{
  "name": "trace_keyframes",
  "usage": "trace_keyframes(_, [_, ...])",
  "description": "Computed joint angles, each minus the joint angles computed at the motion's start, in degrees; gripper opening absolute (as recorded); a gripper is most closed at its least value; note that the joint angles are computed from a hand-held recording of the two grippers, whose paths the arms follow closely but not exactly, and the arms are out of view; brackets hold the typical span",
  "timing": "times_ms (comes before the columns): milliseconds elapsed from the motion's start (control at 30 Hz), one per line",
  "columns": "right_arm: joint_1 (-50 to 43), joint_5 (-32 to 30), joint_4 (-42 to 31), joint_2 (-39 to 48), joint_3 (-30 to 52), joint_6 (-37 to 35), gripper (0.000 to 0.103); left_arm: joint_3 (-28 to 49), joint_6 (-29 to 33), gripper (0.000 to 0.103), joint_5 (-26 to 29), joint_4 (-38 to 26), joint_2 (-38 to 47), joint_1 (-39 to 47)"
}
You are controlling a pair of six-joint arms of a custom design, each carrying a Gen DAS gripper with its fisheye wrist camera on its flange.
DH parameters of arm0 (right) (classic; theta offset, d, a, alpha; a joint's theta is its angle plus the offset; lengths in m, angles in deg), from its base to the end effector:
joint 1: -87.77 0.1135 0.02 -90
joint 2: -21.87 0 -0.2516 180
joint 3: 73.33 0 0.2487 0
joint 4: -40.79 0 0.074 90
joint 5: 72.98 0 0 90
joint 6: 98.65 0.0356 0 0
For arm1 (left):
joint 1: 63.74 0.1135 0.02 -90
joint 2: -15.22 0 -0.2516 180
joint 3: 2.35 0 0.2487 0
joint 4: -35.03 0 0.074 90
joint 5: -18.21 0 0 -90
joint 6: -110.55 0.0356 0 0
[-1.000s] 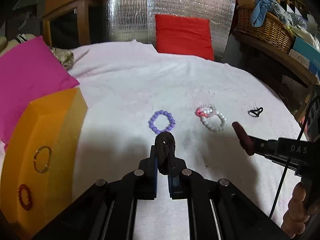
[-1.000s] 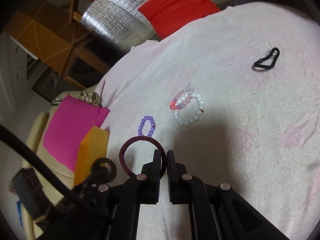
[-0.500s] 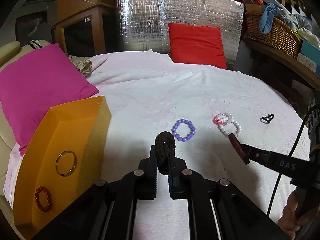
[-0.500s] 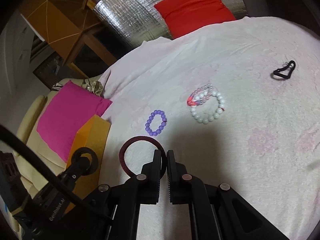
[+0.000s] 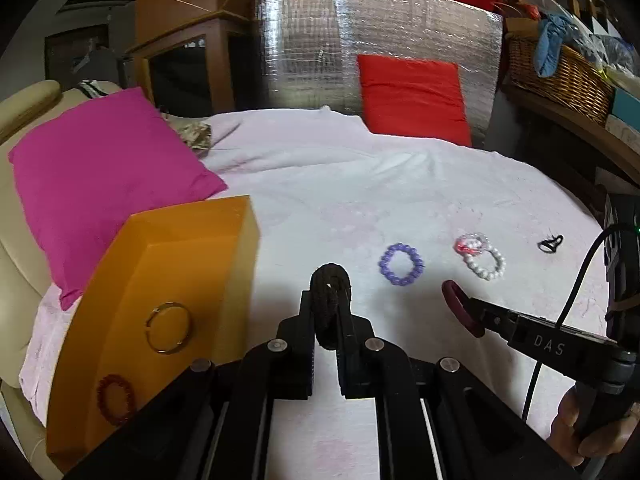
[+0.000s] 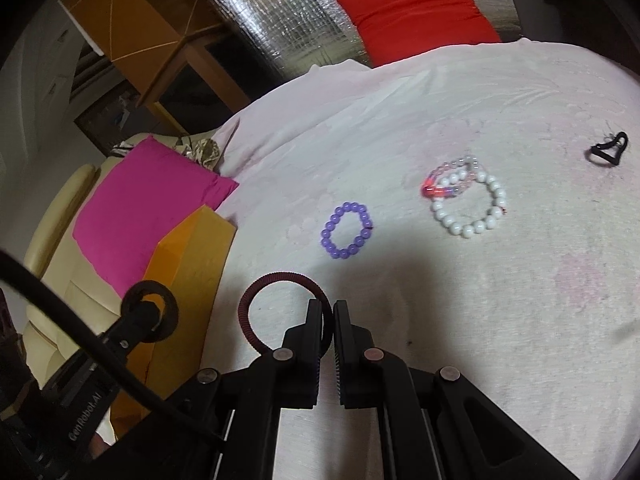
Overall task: Organize jewelry
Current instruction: 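Carry the dark red hair tie and black scrunchie over the orange box with both tools, then open both tools to drop the hair tie and scrunchie into the box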
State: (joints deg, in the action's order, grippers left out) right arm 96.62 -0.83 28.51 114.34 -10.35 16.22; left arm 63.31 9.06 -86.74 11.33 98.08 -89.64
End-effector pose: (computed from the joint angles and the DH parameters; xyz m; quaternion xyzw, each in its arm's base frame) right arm 0.3222 0.0612 0.1706 0.0629 0.9017 0.2526 0.3452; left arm 0.2813 -0.1264 0.2186 0.0595 0.9015 -0.0200 0.4282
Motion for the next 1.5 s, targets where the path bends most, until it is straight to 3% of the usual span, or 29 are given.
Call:
trace_keyframes(833, [11.6,2.5,9.9,4.3,2.3,4.1,0.007,-6.7,2.5,0.009,6.1,-0.6,-10.7,17.2])
trace_keyframes(1133, [18.9,4.1,12.8,5.3,4.9,3.5,0.007,-2.7,2.4,0.009,9.1,-4.0,-3.8,31.8])
trace_keyframes(1500, [29.8,8.4,11.2,11.8,11.7,-2.5,0.008,-1.6,2.5,0.009,10.6,-6.5,-1.5,33.7])
